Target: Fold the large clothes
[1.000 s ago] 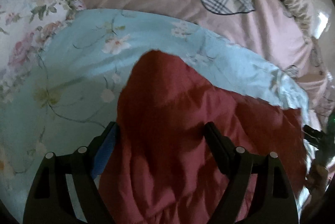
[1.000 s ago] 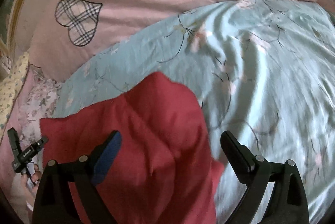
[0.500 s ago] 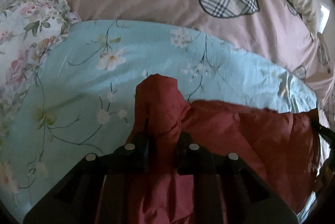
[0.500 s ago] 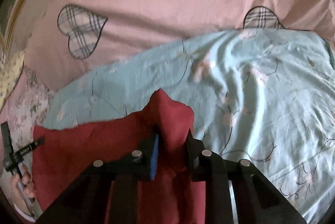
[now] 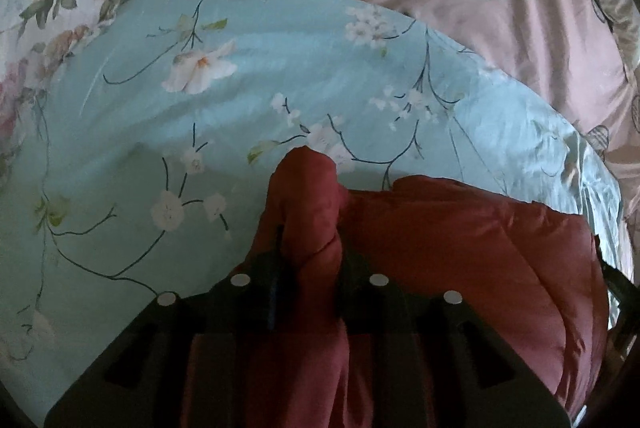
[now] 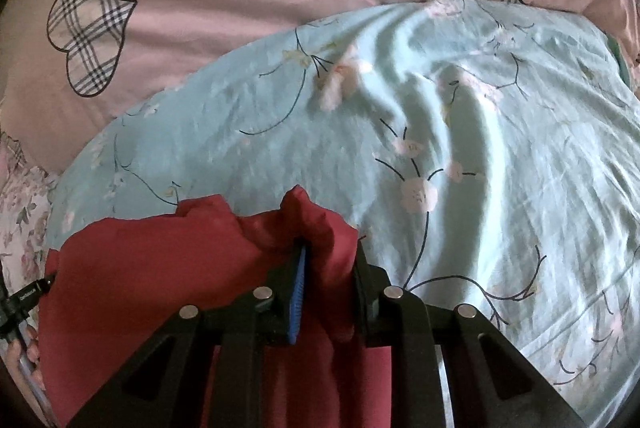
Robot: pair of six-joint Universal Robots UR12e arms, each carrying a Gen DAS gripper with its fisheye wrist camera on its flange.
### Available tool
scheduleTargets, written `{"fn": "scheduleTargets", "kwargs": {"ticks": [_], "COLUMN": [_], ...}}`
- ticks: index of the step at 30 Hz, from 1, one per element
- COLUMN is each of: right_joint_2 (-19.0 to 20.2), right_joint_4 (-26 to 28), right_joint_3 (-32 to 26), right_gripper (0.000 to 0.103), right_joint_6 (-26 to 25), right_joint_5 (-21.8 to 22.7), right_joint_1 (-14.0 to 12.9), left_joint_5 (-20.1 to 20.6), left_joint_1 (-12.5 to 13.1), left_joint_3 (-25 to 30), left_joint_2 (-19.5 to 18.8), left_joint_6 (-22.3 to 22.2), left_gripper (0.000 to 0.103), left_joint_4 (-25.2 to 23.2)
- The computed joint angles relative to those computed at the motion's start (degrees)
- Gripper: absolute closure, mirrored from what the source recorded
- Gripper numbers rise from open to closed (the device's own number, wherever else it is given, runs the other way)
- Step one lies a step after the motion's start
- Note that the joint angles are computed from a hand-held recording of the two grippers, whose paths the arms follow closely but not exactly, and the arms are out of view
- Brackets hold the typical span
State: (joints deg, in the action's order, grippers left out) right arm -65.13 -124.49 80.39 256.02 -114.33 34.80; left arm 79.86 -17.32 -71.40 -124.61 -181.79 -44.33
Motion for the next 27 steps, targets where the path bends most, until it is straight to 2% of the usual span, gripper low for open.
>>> {"fn": "scheduleTargets", "kwargs": {"ticks": [5,8,10,13,17,19,21,25,27], "right_joint_2": [0.3,0.5,0.5,0.5,0.5,0.4,0.2,-0.5,-1.2], "right_joint_4": [1.5,1.8,2.0,2.1,2.0,1.9,2.0,1.3,0.4], "right_joint_3": [-0.5,-0.6,-0.6,-0.6,-0.5,-0.5,-0.4,0.3,1.0], "right_gripper": [0.083,0.083,0.083,0.083,0.081,0.079,0.069,0.063,0.053], "right_joint_6": [0.5,0.8,0.9,0.9,0.9,1.1,1.8,2.9,4.2], "right_joint_5": [0.1,0.1,0.2,0.4,0.6,0.7,0.2,-0.5,-1.4], "right_joint_1": [0.0,0.0,0.0,-0.1,-0.2,-0.2,-0.1,0.0,0.2], "left_joint_5": [-4.2,-6.6,-6.9,-9.8,-12.0,-12.8,-12.7,-13.5,-14.7], "left_joint_1": [1.4,2.2,2.4,2.8,2.6,2.3,2.0,1.5,1.4], "left_joint_3": [-1.9,-4.1,-5.2,-7.3,-10.5,-11.6,-12.6,-14.5,-15.1], "left_joint_2": [1.3,3.0,4.1,6.1,8.9,9.8,10.5,11.9,12.5], "left_joint_6": [-3.2,-3.8,-3.3,-2.5,0.5,2.1,3.4,5.4,6.1], "left_gripper": [0.068,0.068,0.068,0.068,0.068,0.066,0.064,0.064,0.064], "left_joint_4": [2.1,5.2,6.3,7.4,8.0,7.4,6.9,6.0,4.5]}}
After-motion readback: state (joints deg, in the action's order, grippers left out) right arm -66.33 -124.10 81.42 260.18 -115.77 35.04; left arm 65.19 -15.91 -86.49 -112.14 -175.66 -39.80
